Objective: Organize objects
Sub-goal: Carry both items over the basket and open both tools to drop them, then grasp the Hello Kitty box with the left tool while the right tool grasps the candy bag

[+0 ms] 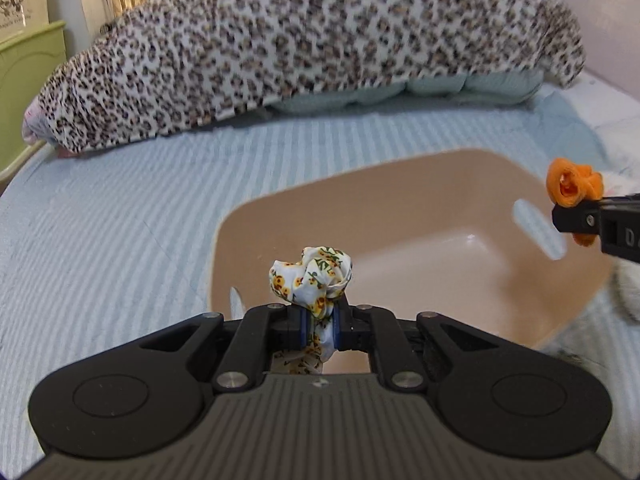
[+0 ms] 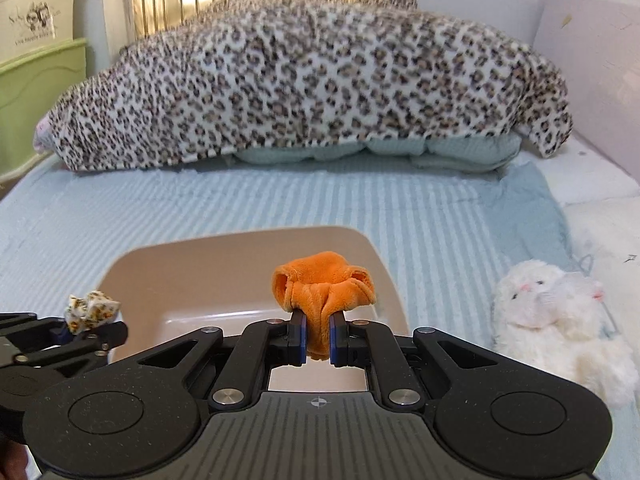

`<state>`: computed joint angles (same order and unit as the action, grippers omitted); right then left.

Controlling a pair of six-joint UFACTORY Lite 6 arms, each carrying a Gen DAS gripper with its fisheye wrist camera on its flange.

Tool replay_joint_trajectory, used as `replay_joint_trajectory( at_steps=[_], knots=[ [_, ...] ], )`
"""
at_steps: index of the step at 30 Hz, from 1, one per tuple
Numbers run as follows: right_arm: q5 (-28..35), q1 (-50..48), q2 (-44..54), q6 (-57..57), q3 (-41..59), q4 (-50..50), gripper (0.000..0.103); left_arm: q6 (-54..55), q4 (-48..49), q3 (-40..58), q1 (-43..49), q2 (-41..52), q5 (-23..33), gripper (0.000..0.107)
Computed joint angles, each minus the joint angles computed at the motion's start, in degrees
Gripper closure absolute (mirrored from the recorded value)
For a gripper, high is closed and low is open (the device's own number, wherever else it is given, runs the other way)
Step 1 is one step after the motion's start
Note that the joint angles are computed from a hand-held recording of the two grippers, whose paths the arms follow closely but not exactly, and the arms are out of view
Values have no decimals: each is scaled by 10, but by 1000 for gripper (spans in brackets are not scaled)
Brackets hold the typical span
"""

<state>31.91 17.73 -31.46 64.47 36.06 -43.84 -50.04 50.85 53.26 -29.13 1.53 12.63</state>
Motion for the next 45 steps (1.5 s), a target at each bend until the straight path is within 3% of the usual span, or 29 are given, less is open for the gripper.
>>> replay_joint_trajectory(
  at_steps=[2, 6, 9, 11, 12, 14, 16, 17, 21, 25, 29, 39, 45],
  knots=[
    [-32, -20, 54, -16, 15, 11, 93, -5, 1, 28, 5, 48, 2, 94],
    [-75, -36, 141, -36, 30, 23, 93, 100, -106, 57, 17, 96, 9, 94],
    [-95, -41, 182, -43, 30, 36, 91, 122, -130, 62, 20, 111, 14, 90],
    [-100, -39, 185, -36, 19, 36, 89, 128, -137, 53, 22, 102, 8, 79],
    [-99, -37, 177, -25, 10, 26, 76, 125, -132, 46, 22, 91, 6, 75],
    [-86, -21, 155, 15, -4, -9, 62, 98, -104, 36, 14, 67, 13, 51],
    [-58, -5, 128, 28, -9, -17, 48, 54, -60, 26, 3, 40, 31, 34],
    [-45, 2, 112, 30, -10, -18, 39, 47, -53, 20, 0, 22, 35, 32],
    [15, 30, 38, 10, -10, 4, 23, 120, -126, 0, -5, -40, 53, 27],
    [89, 70, -40, -12, -13, 30, 5, 131, -135, -33, -18, -109, 79, 26],
    [176, 128, -116, -11, -24, 37, 0, 176, -195, -66, -22, -179, 112, 23],
    [405, 358, -264, 85, -105, 48, 0, 191, -246, -193, -63, -330, 177, 23],
    [434, 414, -299, 121, -162, 78, 0, 177, -263, -257, -83, -362, 188, 23]
  ],
)
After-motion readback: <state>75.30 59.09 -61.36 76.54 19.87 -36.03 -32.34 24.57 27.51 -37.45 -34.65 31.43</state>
